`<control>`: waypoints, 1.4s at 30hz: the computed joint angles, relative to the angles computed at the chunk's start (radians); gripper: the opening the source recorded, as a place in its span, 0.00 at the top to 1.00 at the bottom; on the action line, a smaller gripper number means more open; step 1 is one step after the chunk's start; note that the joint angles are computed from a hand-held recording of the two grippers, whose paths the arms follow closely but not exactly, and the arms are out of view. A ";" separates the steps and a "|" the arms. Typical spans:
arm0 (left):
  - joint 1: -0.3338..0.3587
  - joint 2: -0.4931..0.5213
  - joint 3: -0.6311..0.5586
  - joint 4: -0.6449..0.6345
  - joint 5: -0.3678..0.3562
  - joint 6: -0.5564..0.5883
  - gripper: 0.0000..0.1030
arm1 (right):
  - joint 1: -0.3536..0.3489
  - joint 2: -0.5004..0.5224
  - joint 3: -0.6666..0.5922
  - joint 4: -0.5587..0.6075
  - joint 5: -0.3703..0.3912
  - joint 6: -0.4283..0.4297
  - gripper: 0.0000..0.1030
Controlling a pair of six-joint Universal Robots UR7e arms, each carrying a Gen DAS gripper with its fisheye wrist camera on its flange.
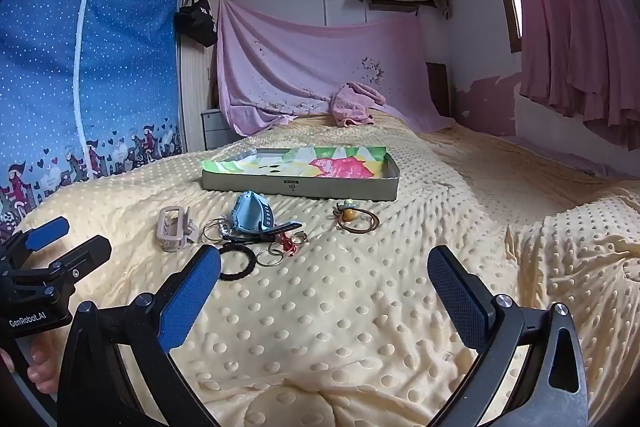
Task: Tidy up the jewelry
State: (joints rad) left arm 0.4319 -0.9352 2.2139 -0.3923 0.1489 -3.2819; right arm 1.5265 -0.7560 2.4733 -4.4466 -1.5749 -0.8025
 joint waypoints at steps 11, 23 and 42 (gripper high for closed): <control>0.000 -0.016 0.014 -0.036 0.008 0.049 0.00 | -0.001 -0.001 0.001 -0.001 0.001 -0.001 0.01; -0.002 -0.014 0.014 -0.043 0.004 0.058 0.00 | -0.003 -0.002 0.002 -0.003 0.005 -0.003 0.01; -0.004 -0.014 0.016 -0.059 0.001 0.074 0.00 | -0.002 -0.003 0.002 -0.004 0.005 -0.002 0.01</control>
State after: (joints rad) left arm 0.4283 -0.9493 2.2299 -0.4515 0.1496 -3.2076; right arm 1.5245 -0.7587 2.4758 -4.4502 -1.5697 -0.8049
